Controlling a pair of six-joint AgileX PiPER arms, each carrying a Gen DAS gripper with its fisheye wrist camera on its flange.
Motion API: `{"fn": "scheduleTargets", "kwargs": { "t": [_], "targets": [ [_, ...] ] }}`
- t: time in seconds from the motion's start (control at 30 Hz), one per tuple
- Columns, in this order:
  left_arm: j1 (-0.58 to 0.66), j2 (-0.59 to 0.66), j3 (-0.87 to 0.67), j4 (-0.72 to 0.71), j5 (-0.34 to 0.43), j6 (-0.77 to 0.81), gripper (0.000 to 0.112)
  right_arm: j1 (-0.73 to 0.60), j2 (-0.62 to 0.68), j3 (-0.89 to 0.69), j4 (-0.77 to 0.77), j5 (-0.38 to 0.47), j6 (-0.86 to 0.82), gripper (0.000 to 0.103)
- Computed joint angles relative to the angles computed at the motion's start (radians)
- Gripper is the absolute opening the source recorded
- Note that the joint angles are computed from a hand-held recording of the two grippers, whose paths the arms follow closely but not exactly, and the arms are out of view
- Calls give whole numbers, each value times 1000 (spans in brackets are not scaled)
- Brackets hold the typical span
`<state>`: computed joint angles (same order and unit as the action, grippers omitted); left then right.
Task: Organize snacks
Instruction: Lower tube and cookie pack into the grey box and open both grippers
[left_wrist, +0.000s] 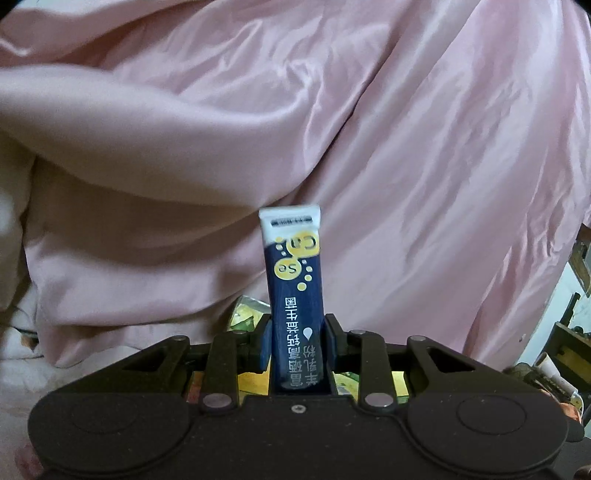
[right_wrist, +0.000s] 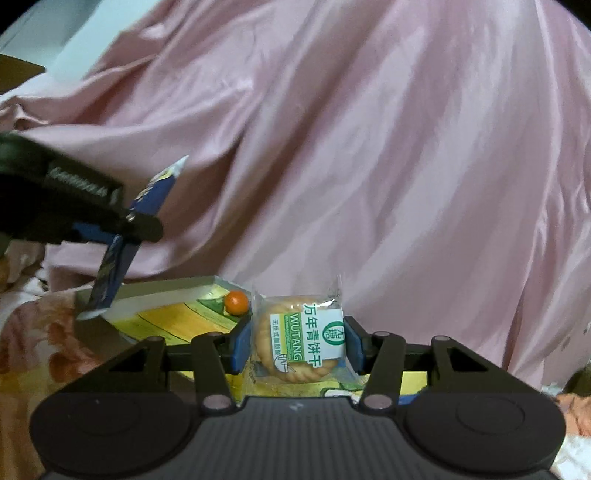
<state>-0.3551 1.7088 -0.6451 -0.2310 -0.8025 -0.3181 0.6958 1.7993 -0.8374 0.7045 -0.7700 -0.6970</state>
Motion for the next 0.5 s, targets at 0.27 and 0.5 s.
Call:
{"fn": "scheduleTargets", "kwargs": {
  "t": [0.27, 0.5],
  "targets": [
    [36, 72, -55, 80, 54, -34, 30, -27, 38, -80, 70, 132, -68, 56],
    [10, 55, -84, 15, 181, 71, 30, -58, -4, -161, 341, 368, -392, 56]
  ]
}}
